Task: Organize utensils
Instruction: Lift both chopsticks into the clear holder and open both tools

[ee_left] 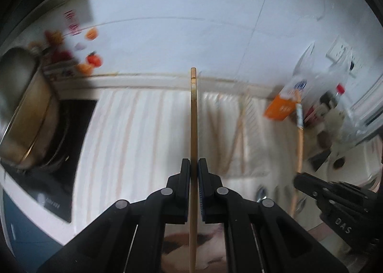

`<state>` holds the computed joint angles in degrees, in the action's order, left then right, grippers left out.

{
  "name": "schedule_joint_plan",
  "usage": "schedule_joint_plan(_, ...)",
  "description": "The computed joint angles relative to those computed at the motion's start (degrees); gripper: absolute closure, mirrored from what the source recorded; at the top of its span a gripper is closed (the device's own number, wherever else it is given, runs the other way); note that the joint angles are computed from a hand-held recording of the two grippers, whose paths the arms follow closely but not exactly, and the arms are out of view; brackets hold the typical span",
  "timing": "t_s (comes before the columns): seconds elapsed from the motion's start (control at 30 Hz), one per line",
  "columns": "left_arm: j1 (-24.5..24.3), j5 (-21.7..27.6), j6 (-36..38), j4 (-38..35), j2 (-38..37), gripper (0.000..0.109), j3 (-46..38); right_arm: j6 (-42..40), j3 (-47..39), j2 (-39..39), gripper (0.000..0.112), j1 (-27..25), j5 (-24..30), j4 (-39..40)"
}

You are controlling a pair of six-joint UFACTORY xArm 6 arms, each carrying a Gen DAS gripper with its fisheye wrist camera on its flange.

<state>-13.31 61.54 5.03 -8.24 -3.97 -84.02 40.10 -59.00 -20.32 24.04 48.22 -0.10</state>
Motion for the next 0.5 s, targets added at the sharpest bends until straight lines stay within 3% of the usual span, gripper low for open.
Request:
schedule_joint_plan(0.23,-1.37,12.18,-2.95,-4.10,22.72,0.104,-27.49,-10.13,-14.31,14.62,0.106,-10.36,2.03,7.94)
schedule_joint_plan(0.5,-2.90,29.63,-8.85,-3.85,49.68,0.104,-65.47,-14.24,-25.58,29.31,0.106,-14.38,6.47,12.50)
